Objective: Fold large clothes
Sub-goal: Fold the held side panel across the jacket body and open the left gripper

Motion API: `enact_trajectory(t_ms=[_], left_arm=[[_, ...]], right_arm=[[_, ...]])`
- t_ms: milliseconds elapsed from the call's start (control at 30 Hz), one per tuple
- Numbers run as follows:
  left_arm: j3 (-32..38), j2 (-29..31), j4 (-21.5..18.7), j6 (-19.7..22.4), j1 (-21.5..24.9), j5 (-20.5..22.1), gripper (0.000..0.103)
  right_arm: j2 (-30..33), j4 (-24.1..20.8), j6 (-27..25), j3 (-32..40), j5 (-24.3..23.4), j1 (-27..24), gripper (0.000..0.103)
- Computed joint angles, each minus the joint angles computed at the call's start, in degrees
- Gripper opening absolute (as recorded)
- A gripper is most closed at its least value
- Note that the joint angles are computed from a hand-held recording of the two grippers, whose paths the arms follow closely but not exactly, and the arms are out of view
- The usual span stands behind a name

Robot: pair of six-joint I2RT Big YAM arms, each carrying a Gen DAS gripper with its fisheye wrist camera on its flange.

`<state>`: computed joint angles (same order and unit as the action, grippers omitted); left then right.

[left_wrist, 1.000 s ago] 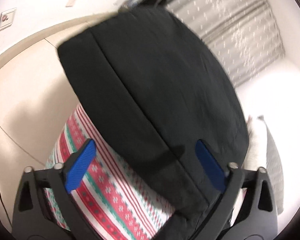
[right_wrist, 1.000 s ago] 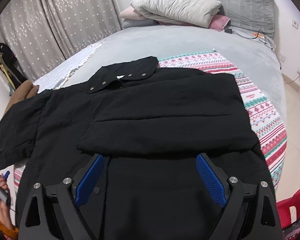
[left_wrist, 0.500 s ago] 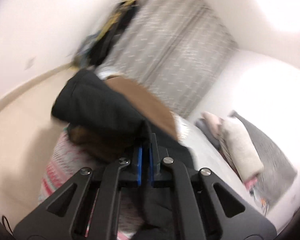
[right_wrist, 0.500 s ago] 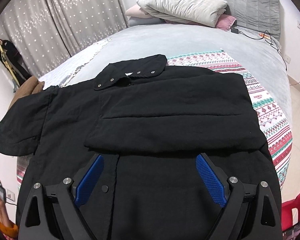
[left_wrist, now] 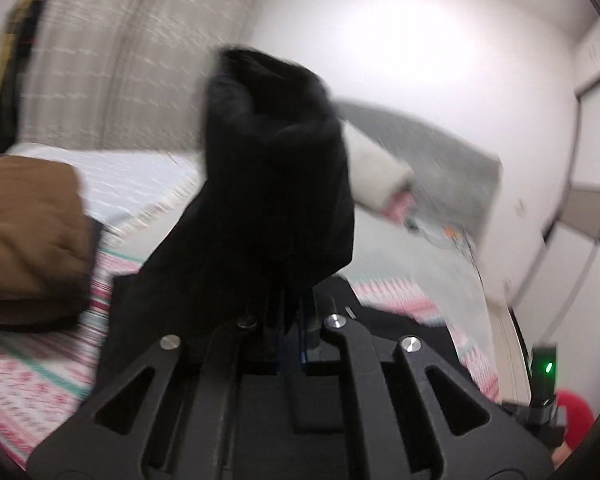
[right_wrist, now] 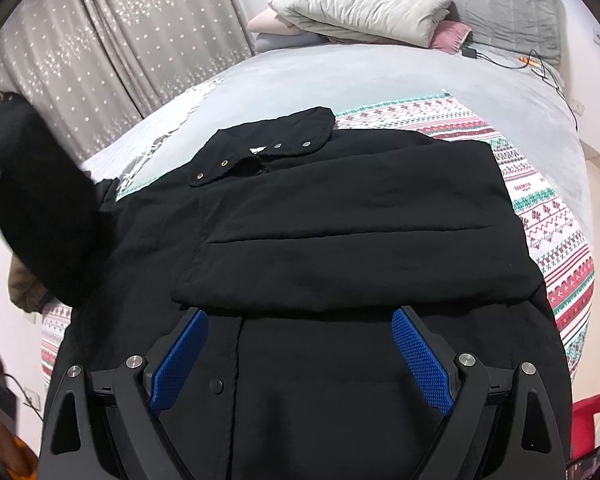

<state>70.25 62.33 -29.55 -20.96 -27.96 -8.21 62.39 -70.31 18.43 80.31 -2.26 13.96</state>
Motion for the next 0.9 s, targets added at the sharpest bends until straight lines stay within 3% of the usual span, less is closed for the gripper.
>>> enact_trajectory(t_ms=[33,67,133,200,233,267,333,433,533,667,733,800,833,900], left_arm=[[1.3,2.34,-1.84,0.7,-0.13,3.6,0.009],[2.63,4.18,-3.99,1.17,0.1,6.79,0.021],[6.57,9.53,-12.56,2.58,0.61,18.91,0.033],[4.72,8.62,-12.96,2.3,0.64,22.49,0.036],[3.58,7.61,-12.29,2.46,1.13,22.81,0.046],[1.82,5.61,-11.67,2.28,2.08,22.11,0.059],[-0.25,3.46,-10.4,1.46,4.14,21.14,0.064],[-2.24,0.99,-12.66,1.65,10.0,17.81,0.064],[-5.57,0.28,-12.4,2.71,14.96,16.25,0.063],[-11.14,0.92,-11.81,4.31,20.93,15.94,0.058],[-11.4,2.7,-12.5,4.16,20.88,13.25,0.051],[-9.58,4.48,-15.46,4.73,18.71,5.86,0.05],[-8.66,4.79,-16.71,4.61,18.07,3.0,0.05],[-7.65,4.32,-18.28,3.57,17.32,1.98,0.05]], right_arm=[[-0.07,0.16,0.19,-0.15,-0.31,-0.44,0.094],[-0.07,0.28,0.3,-0.31,-0.74,-1.06,0.094],[0.11,0.45,0.42,-0.64,-1.72,-2.37,0.094],[0.51,0.18,0.75,-0.86,-2.49,-3.86,0.094],[0.68,0.07,0.97,-0.95,-3.0,-4.61,0.094],[0.88,0.0,1.43,-1.09,-4.08,-5.73,0.094],[0.95,0.84,2.37,-1.6,-7.03,-7.61,0.094],[0.67,4.07,5.06,-2.96,-12.85,-10.17,0.094],[0.8,10.96,9.32,-5.07,-18.75,-11.77,0.094],[2.18,19.36,12.45,-8.03,-20.39,-10.7,0.093],[3.51,21.2,12.98,-9.34,-21.24,-9.43,0.085],[4.48,22.9,11.58,-10.02,-22.33,-8.11,0.07],[4.91,23.34,10.04,-10.13,-22.41,-7.21,0.05],[6.23,21.89,7.35,-9.09,-24.75,-6.11,0.02]])
